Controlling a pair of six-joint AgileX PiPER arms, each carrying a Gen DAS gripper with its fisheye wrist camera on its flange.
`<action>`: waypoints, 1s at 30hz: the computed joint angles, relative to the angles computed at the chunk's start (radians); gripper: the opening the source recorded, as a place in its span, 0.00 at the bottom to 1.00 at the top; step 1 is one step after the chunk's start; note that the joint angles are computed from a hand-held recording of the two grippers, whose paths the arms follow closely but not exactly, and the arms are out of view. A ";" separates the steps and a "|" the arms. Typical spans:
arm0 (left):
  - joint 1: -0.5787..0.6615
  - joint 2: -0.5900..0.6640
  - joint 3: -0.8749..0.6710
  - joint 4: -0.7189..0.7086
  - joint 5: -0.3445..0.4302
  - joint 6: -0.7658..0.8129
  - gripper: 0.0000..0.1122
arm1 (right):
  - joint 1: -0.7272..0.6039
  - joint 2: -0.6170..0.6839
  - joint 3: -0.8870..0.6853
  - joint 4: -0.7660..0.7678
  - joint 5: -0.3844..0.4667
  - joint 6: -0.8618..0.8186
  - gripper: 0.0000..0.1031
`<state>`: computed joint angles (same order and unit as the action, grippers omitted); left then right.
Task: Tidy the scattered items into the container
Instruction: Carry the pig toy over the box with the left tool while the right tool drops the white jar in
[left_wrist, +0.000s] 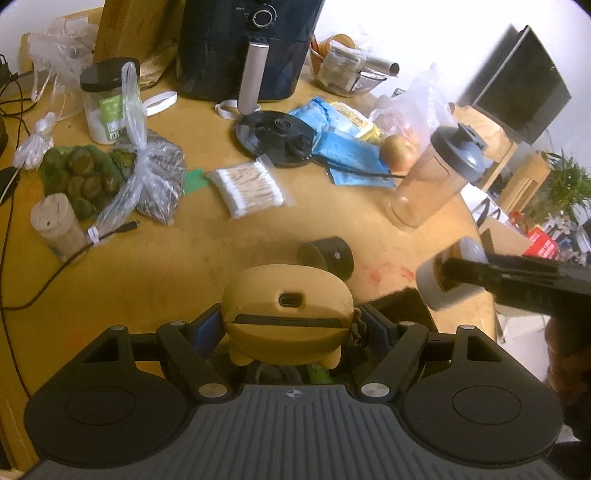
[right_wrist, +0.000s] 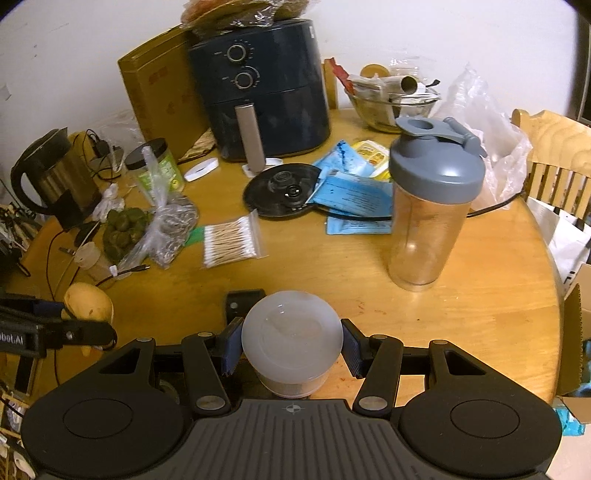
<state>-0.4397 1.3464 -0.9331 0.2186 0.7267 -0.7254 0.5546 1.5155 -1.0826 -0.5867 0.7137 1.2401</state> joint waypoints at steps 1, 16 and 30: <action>-0.011 -0.006 0.007 0.006 0.006 -0.015 0.68 | 0.006 -0.001 -0.001 -0.003 0.002 0.005 0.55; -0.133 -0.021 0.095 0.008 0.068 -0.118 0.69 | 0.112 0.034 -0.011 0.002 0.035 0.073 0.55; -0.183 0.021 0.115 0.010 0.103 -0.198 0.69 | 0.169 0.076 -0.003 0.075 0.044 0.076 0.55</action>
